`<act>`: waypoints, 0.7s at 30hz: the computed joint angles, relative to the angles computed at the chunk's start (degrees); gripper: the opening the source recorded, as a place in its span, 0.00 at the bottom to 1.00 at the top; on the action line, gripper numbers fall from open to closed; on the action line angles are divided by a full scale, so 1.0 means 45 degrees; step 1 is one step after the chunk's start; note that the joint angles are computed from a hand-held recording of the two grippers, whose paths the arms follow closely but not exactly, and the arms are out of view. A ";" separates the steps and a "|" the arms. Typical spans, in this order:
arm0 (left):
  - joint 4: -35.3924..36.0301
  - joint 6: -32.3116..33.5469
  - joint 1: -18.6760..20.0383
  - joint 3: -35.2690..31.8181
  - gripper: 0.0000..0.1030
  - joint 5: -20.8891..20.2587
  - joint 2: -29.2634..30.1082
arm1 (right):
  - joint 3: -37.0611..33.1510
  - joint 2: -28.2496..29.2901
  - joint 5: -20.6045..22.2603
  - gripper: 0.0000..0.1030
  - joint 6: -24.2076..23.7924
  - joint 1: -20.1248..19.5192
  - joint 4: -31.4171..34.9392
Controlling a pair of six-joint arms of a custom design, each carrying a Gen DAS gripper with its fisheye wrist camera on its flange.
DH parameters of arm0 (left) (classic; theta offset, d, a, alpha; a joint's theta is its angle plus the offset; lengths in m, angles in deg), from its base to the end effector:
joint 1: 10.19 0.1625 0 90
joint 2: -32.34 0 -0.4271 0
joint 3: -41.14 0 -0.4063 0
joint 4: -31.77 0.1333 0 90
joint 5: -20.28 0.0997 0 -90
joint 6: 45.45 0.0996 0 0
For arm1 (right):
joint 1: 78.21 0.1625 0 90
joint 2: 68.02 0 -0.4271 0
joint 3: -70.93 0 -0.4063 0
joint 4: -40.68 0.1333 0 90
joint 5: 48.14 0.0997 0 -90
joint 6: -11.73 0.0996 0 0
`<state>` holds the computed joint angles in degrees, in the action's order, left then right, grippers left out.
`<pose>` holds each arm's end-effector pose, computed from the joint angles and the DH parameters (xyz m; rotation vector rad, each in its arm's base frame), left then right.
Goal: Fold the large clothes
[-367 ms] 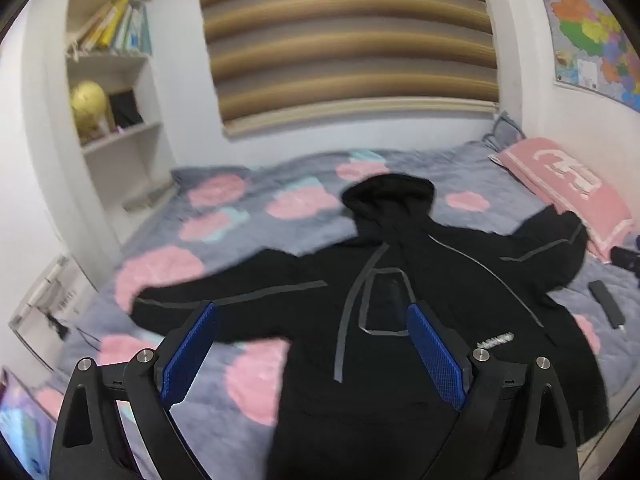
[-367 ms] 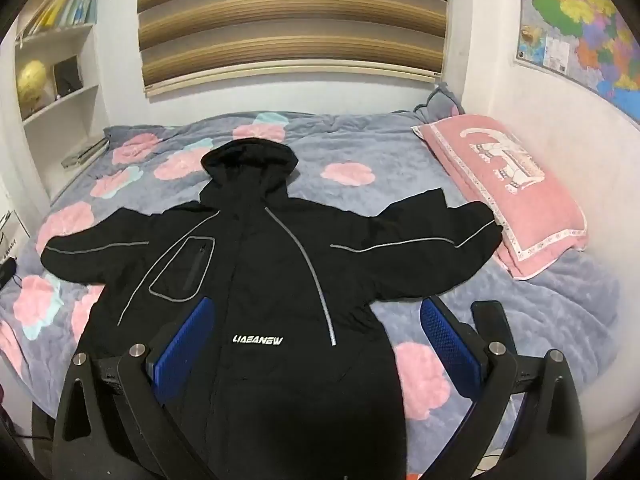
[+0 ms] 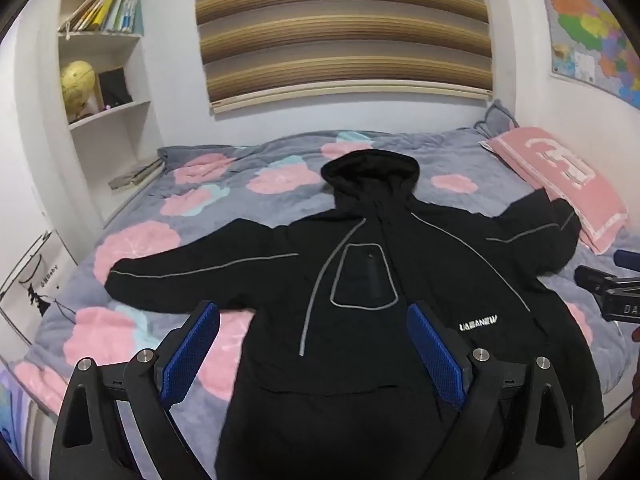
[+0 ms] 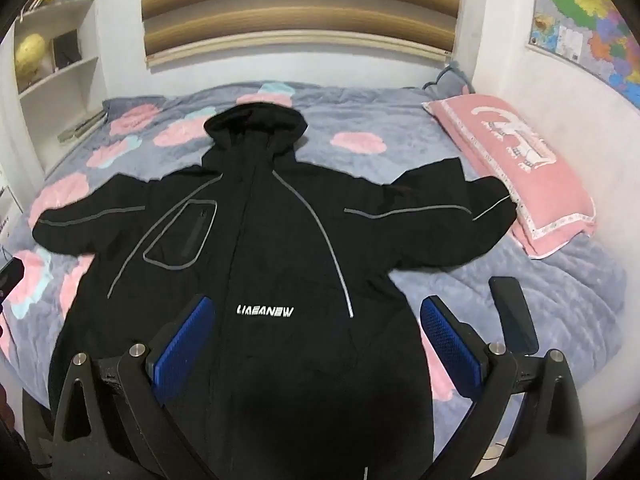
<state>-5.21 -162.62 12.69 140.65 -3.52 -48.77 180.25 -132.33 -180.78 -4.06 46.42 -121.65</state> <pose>-0.3229 -0.3799 0.3489 0.0027 1.8392 -1.1297 0.3921 -0.4519 0.2407 0.8122 -2.2570 0.7251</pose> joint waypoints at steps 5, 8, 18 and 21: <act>-0.2074 0.2023 0.0237 0.0399 0.92 0.0178 0.0039 | 0.0241 -0.0064 0.0189 1.00 -0.0317 -0.0237 -0.0104; -0.3640 0.3732 0.0160 0.1086 0.92 0.0443 -0.0151 | 0.0158 0.0078 -0.0291 1.00 -0.0510 -0.0176 -0.0355; -0.5054 0.4649 0.0188 0.1853 0.92 0.0588 -0.0472 | 0.0124 0.0154 -0.0152 1.00 -0.0415 -0.0119 -0.0145; -0.5055 0.4632 0.0216 0.1865 0.92 0.0532 -0.0459 | 0.0176 0.0185 -0.0180 1.00 -0.0432 -0.0059 -0.0275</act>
